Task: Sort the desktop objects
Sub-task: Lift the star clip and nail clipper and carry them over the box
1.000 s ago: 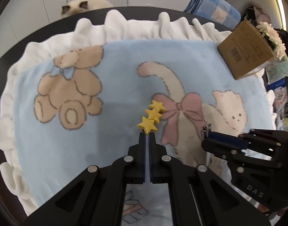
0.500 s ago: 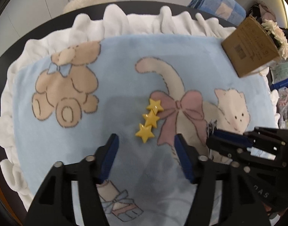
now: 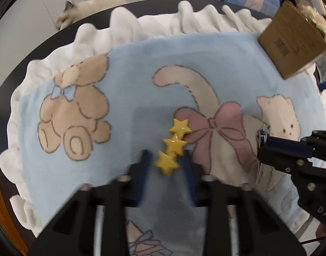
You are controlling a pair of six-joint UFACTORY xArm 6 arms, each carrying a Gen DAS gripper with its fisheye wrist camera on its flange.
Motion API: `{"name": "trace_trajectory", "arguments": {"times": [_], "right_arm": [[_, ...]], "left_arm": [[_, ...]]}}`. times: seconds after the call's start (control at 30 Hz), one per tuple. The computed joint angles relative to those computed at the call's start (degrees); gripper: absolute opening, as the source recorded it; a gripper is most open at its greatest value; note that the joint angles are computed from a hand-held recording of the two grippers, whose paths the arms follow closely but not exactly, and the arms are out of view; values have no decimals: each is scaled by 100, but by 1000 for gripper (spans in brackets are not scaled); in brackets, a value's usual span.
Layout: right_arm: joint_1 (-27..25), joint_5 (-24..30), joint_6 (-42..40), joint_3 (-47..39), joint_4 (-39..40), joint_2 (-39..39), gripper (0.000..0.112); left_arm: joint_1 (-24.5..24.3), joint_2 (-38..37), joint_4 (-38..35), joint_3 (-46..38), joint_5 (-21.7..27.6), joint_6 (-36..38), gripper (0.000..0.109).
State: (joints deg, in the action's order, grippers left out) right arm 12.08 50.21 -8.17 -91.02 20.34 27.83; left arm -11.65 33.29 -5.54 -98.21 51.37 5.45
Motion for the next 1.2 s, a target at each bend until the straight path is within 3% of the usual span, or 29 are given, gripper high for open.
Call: {"name": "trace_trajectory", "arguments": {"times": [0.7,1.2], "right_arm": [[-35,21,-140,-46,93,-6,14],[-97,244,-515,-271,193,-75,14]], "left_arm": [[49,-468,-572,414,-52,0,22],[-107,-809,-486,625,-151,-592,22]]}}
